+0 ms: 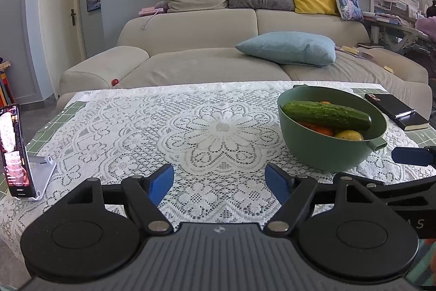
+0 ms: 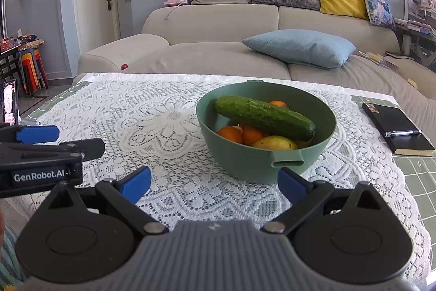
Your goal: Organize fruits
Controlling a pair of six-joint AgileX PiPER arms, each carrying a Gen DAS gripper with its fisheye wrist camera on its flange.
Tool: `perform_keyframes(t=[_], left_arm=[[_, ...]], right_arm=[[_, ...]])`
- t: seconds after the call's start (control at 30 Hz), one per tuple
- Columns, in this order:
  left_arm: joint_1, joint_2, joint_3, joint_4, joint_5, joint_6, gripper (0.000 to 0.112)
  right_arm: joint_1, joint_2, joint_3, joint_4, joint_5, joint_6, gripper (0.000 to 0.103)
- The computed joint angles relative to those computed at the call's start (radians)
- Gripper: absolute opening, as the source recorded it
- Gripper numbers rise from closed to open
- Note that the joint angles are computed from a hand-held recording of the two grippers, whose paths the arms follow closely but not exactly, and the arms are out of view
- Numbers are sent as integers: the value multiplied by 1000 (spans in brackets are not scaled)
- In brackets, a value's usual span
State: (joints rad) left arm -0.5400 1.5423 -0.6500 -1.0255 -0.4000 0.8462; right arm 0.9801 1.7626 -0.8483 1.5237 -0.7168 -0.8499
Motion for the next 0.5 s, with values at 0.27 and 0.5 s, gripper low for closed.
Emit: perform_keyframes(t=[0.27,0.5], left_arm=[[12,-3,-2,-16,17,13,89],[16,-3,-7,-42,27,33,89]], right_arm=[[2,0,-4,8,-6,-6,96],[3,2,-7,16,-10,-10,96]])
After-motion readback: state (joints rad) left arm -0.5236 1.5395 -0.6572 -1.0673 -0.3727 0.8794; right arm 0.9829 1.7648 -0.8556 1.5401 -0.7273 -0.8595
